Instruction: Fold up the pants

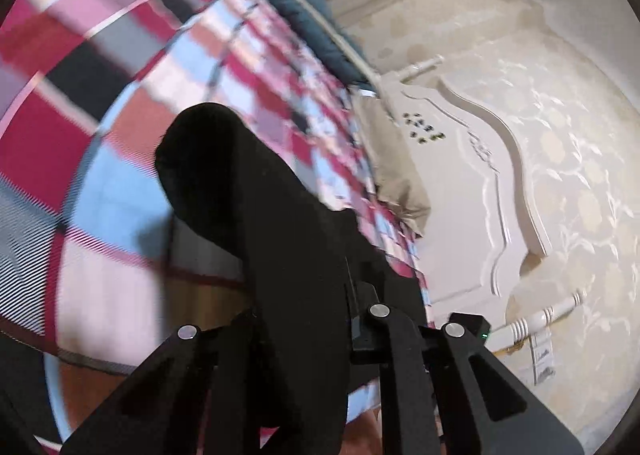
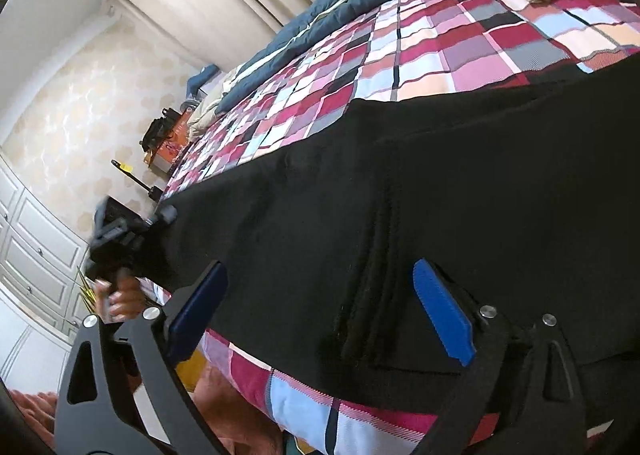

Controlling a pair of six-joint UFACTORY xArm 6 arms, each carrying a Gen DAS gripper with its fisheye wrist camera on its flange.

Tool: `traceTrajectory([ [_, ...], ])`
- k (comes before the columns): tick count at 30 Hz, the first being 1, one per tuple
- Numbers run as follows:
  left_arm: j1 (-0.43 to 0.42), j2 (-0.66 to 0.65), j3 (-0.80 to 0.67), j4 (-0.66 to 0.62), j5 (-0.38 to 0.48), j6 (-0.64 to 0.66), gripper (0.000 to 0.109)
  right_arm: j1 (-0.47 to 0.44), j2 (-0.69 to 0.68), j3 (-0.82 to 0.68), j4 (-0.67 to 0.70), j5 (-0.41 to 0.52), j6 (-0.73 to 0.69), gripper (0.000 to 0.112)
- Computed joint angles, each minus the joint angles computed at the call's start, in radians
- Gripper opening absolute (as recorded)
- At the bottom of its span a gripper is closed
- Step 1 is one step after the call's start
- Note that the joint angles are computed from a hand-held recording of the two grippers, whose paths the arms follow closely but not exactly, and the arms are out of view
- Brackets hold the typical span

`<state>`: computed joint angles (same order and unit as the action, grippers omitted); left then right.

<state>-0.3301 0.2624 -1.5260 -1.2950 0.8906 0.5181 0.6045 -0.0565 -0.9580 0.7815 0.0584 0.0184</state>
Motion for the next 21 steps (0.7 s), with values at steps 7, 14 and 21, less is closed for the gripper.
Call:
traceTrajectory([
  [7,-0.079,0.011,-0.122,0.066,0.006,-0.018,0.015,0.023,-0.048,0.032,0.272,-0.026,-0.179,0.094],
  [14,-0.19,0.106,-0.334,0.217,0.019,-0.092,0.014,0.057,-0.157,0.146,0.295,-0.073,-0.148,0.094],
  [21,-0.316,0.319,-0.681,0.438,0.072,-0.271,0.014,0.072,-0.292,0.32,0.055,-0.144,0.137,0.094],
])
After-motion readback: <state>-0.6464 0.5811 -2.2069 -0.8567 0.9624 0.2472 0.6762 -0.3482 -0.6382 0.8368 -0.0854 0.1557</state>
